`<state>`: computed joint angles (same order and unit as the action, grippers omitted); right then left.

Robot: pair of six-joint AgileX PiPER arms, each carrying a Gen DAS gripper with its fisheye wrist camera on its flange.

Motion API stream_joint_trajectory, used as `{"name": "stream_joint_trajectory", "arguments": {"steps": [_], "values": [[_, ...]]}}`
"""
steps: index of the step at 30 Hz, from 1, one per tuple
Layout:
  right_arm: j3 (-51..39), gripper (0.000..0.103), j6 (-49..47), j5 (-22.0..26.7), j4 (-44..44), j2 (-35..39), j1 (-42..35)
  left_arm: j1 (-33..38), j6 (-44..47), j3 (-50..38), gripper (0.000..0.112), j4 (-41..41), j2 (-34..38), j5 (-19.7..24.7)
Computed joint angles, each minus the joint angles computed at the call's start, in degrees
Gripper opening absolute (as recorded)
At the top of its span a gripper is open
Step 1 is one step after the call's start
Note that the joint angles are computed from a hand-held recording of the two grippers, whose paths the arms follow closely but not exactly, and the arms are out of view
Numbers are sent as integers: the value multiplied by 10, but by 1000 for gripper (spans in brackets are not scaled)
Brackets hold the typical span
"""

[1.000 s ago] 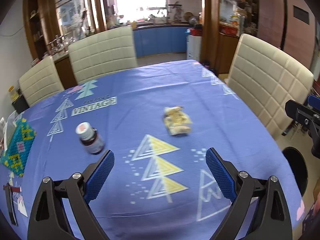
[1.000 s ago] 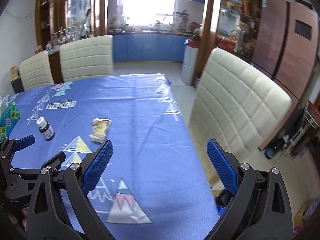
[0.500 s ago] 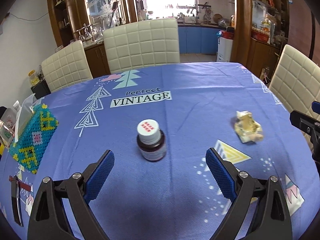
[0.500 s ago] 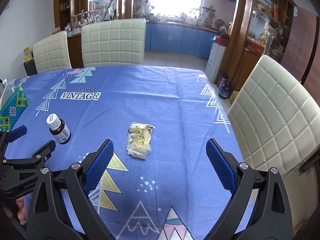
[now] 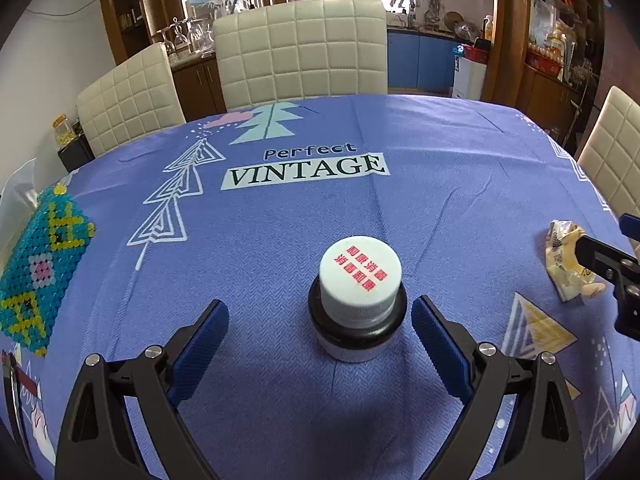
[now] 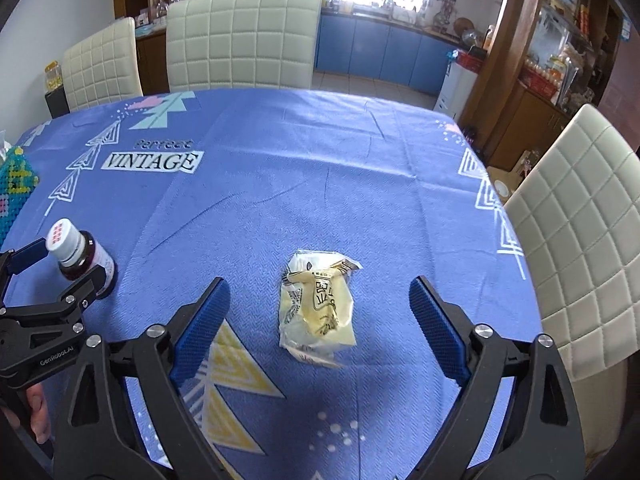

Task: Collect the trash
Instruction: 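Grasp the crumpled yellow wrapper with the right gripper while the left grasps the brown jar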

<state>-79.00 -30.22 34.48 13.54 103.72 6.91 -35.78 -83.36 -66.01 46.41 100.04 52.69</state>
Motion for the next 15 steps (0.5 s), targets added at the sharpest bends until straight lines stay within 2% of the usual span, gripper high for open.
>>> {"name": "stream_joint_trajectory", "arguments": {"steps": [2, 6, 12, 14, 15], "values": [[-23, 71, 15, 18, -7, 24, 2, 5, 3, 0, 90, -3, 6, -9], [-44, 64, 34, 38, -17, 56, 5, 12, 5, 7, 90, -12, 15, -28], [-35, 41, 26, 37, -16, 65, 2, 14, -8, 15, 90, -8, 18, -42], [-37, 38, 14, 41, -3, 63, -2, 14, -7, 14, 86, -7, 16, -44], [-37, 37, 10, 44, 0, 61, -4, 14, -5, 14, 78, -6, 14, -46]]}}
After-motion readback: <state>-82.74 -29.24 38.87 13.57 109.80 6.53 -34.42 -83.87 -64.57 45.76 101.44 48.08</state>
